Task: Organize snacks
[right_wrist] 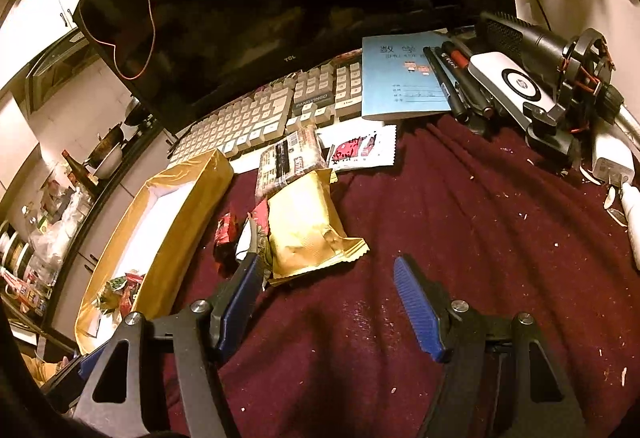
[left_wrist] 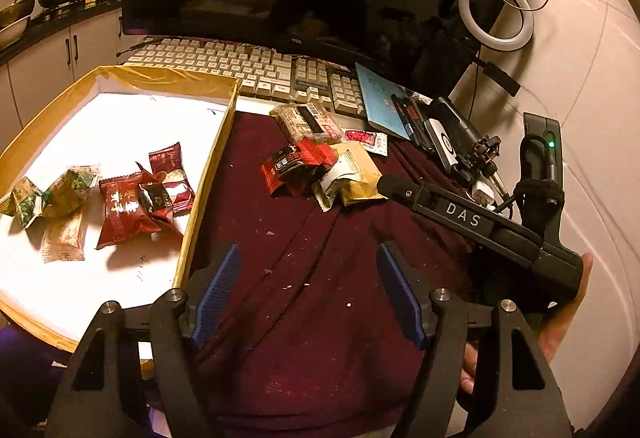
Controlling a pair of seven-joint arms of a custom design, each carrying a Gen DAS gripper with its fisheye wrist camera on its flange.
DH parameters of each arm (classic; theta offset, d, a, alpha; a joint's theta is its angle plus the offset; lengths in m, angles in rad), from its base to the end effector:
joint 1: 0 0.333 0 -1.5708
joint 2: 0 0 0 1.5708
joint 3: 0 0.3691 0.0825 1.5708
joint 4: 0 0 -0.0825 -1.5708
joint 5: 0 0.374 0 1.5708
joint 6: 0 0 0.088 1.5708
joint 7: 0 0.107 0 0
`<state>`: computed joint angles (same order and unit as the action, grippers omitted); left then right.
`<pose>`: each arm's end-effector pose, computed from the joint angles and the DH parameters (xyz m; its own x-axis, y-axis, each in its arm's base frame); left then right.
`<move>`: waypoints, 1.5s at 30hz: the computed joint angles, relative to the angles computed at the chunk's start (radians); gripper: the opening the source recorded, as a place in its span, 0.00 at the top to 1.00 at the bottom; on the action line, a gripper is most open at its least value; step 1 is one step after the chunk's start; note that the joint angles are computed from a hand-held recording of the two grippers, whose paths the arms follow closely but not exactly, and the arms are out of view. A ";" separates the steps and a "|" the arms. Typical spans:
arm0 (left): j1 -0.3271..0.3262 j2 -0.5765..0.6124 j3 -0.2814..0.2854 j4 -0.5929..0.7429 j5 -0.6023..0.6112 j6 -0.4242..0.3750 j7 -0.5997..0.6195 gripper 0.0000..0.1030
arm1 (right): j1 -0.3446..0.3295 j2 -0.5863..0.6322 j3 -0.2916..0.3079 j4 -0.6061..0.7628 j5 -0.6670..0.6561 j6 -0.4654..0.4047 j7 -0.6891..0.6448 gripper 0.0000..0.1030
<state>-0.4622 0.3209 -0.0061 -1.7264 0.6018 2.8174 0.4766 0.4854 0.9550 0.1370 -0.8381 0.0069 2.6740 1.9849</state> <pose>0.6110 -0.3397 0.5358 0.0169 -0.9660 0.2580 -0.6885 -0.1984 -0.6976 0.7436 0.4516 0.4796 0.2504 -0.8735 -0.4175 -0.7482 0.0991 -0.6561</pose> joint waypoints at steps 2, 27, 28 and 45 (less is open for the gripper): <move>-0.002 0.001 0.001 0.001 0.002 -0.001 -0.001 0.32 | 0.002 -0.002 -0.001 -0.003 -0.002 0.002 -0.003 0.32; -0.002 0.011 -0.007 0.022 -0.003 -0.034 -0.009 0.32 | -0.003 0.003 0.016 -0.002 0.001 0.021 -0.038 0.32; -0.001 0.013 -0.009 0.026 -0.007 -0.040 -0.004 0.32 | -0.006 0.004 0.021 0.000 0.006 0.020 -0.044 0.32; -0.008 0.035 -0.014 0.058 -0.037 -0.069 0.027 0.32 | -0.018 0.010 0.048 0.004 0.062 0.020 -0.103 0.32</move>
<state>-0.4703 0.3559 -0.0199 -1.6685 0.5649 2.7480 0.5034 0.4669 0.9647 0.1849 -0.8345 0.0686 2.6940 1.8824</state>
